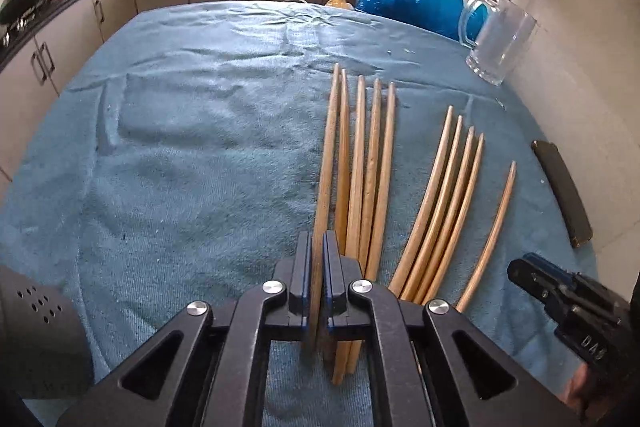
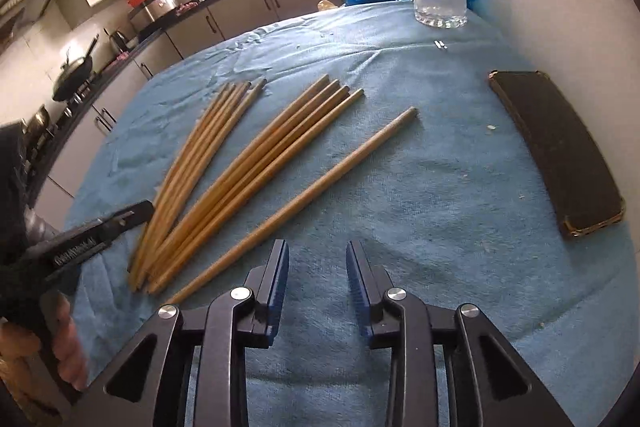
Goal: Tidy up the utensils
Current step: 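Lower the left tool onto a wooden chopstick and close its fingers, then grasp a wooden chopstick with the right tool while the left tool holds its chopstick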
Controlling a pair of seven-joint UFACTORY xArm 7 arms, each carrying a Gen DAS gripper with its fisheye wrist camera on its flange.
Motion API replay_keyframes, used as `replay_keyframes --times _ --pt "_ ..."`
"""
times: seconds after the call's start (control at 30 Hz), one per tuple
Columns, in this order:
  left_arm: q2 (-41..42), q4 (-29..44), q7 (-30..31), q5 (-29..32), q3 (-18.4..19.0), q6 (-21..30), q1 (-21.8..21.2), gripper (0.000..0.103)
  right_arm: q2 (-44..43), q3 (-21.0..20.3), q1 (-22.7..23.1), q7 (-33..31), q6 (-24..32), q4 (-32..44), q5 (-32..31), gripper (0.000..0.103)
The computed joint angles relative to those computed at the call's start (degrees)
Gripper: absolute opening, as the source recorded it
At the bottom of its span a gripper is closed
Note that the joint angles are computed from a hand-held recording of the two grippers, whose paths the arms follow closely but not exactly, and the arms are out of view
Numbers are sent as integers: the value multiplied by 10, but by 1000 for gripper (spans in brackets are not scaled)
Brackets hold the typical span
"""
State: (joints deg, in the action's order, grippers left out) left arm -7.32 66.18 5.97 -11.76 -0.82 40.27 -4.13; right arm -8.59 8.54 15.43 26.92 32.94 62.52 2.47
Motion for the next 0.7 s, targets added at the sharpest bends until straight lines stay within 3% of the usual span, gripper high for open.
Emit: replay_keyframes --times 0.2,0.3,0.47,0.53,0.63,0.67,0.7 --pt "19 11 -28 43 -10 -13 0 7 33 -7 7 -18 -4 32 57 32" --pt "22 21 -48 59 -12 6 0 7 64 3 4 25 22 74 -9 32" --pt "7 19 -53 47 -6 44 1 7 127 8 29 91 129 176 -159 27" --pt "-8 11 -48 33 -2 62 2 7 132 4 36 85 148 189 -166 25" --pt "-37 -11 -40 8 6 85 4 6 112 -1 32 60 135 168 -132 15" --pt "-50 -22 -38 2 9 93 5 7 102 -1 30 51 133 160 -122 2" --pt "-67 -36 -33 -7 12 100 5 7 94 -1 29 43 146 155 -120 1"
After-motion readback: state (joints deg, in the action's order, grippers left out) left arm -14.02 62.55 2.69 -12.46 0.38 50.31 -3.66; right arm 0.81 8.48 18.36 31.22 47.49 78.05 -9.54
